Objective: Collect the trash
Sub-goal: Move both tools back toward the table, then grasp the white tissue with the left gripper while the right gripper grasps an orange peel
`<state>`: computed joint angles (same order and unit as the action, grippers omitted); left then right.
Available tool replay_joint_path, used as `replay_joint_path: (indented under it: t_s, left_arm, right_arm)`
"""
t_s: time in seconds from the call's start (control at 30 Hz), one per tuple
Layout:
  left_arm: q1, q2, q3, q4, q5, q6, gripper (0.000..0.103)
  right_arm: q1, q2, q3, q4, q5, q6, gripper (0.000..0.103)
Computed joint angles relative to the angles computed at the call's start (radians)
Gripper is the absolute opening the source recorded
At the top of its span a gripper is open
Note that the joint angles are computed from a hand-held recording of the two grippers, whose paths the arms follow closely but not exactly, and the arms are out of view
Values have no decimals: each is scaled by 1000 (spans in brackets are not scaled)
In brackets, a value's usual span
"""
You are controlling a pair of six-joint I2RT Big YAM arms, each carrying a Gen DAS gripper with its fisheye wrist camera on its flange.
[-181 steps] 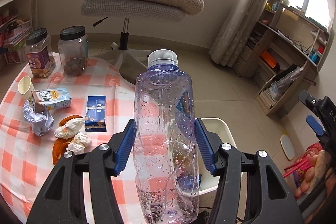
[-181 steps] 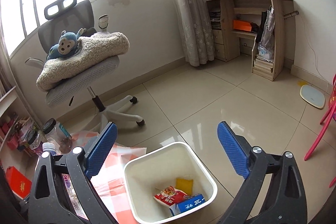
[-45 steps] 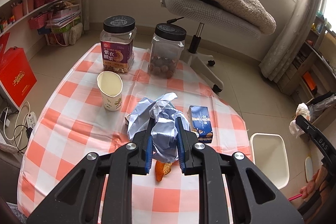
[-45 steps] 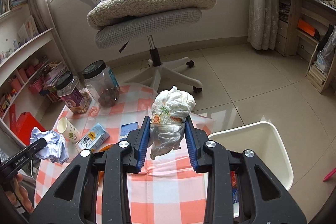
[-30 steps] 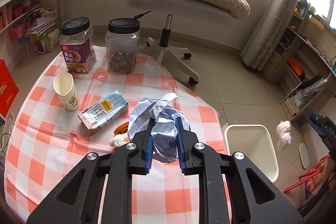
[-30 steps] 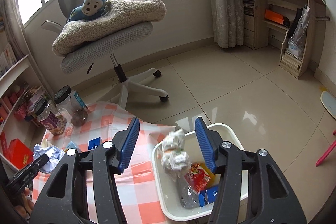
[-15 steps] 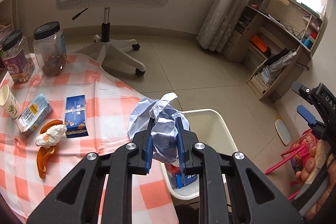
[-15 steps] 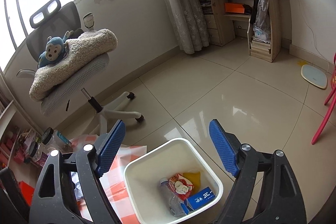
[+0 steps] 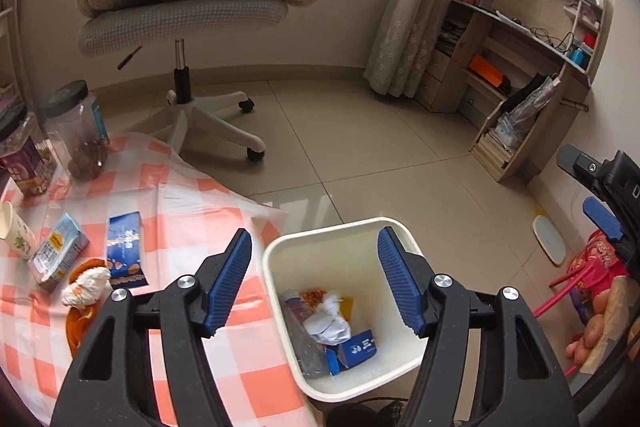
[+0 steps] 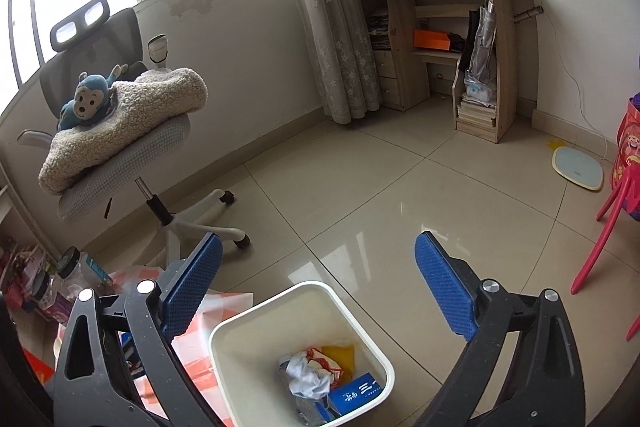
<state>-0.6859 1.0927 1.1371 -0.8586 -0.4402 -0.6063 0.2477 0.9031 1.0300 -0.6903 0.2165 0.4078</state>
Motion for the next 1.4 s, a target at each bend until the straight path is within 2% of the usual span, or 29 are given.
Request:
replay_joint_path:
  t_s: [0.07,0.1,0.13,0.17,0.3,0.43,0.6,0.83,0.93,1.03,1.1,1.13,1.2,1.3,1.4]
  left_arm:
    - [-15,-31,-9,-13,-155,11,78]
    - [-25,-48,-16,-18,-232,-2,89]
    - [-32,-69,-27,-17,-289,-21,96]
    - [-31,-89,-37,-14,-323,-34,96]
    - [-6,-116,-35,-83,-383,-65,96]
    - [30,-156,-60,-128,-392,-84,96]
    - [99,-217,-99,-183,-374,-94,96]
    - [224,-288,-145,-214,-295,-55,96]
    - [314,-316,-166,-191,-208,-3,96]
    - [430,-294,-169,-204,-56,108,96]
    - [499,-238,-159,-247,59,237,96]
    - [520,-211,-162,-265,94,293,96]
    - [549,-186,-188,-248,108,336,92]
    - [592,-127,-206,-234,200,394,82]
    - [580,-67,-223,-217,184,442,79]
  right_arm:
    - [61,0,-1,11,79,-30,96]
    - [94,1,-2,22,118,-45,96]
    - [126,-3,-6,40,153,-59,96]
    - [160,-6,-9,62,196,-74,96]
    - [284,7,-8,103,318,-135,96]
    - [364,40,11,104,348,-165,96]
    - [427,81,37,84,346,-140,96]
    - [504,157,83,57,348,-125,96]
    - [533,186,104,44,346,-114,96]
    - [545,206,117,33,326,-89,96]
    - [544,221,129,21,307,-67,96]
    - [542,226,134,13,296,-57,96]
    - [535,237,143,-1,274,-40,96]
    - [520,261,162,-29,237,-18,96]
    - [506,276,170,-45,197,11,96]
